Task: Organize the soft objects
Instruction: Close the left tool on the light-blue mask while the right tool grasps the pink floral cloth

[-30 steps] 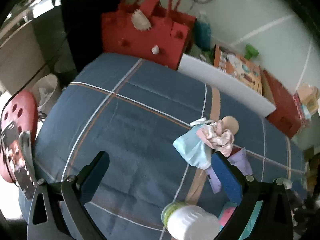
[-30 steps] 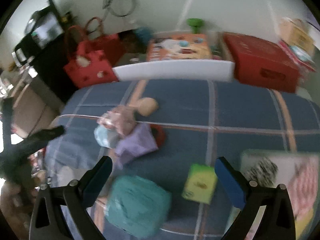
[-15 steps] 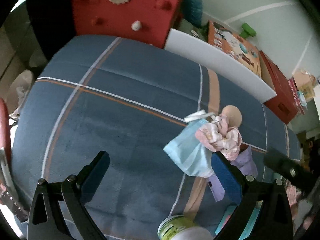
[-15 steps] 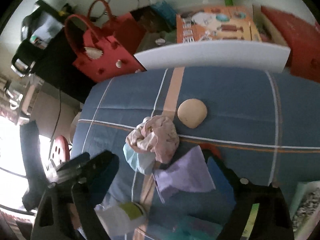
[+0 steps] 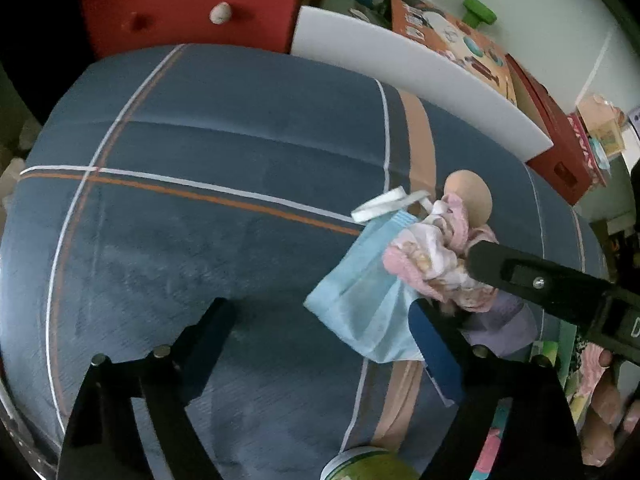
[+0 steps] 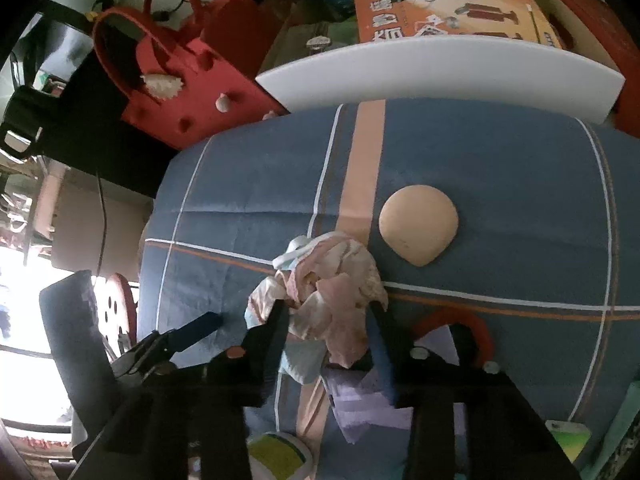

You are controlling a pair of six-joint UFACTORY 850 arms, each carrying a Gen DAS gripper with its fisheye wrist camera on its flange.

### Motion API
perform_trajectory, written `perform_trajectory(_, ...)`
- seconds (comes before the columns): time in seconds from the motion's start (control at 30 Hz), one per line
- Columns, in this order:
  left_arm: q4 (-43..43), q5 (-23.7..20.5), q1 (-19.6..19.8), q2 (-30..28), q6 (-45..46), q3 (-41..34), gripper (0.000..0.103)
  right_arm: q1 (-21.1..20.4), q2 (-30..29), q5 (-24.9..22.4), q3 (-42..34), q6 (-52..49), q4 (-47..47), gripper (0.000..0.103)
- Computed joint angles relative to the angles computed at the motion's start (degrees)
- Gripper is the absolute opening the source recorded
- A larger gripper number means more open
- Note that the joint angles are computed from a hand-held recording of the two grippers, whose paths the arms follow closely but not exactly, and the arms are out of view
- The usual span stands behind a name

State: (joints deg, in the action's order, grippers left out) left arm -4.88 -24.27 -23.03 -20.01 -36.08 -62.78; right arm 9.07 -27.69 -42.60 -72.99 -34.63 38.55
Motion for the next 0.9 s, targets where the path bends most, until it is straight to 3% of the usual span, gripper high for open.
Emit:
perform_trajectory(0.17, 0.11, -1.33, -0.23, -1.34, 1.74, -1.67, 0.068, 0.48, -0.59, 0.24, -0.40, 0.93, -1.07, 0.030)
perform_trajectory(0.3, -4.82, -1.06, -0.03, -1.93, 6.62, -2.25, 0.038, 0.49, -0.43, 0.14, -0.22, 0.45, -1.04, 0.020)
perform_trajectory(0.43, -3.30, -1.02, -0.57, -2.03, 4.87, -2.49, 0.021, 0.34, -0.41, 0.00, -0.08, 0.11, -0.67, 0.013)
perform_trajectory(0.67, -0.33, 0.47, -1.34, -0.35, 1.27, -1.07, 0.014, -0.74, 1.41, 0.07, 1.85, -3.89, 3.18, 0.008)
perform_trajectory(0.9, 7.72, 1.74, -1.69, 3.61, -8.71, 1.26, 0.012, -3.88, 6.18, -1.10, 5.80, -12.49, 12.27, 0.008)
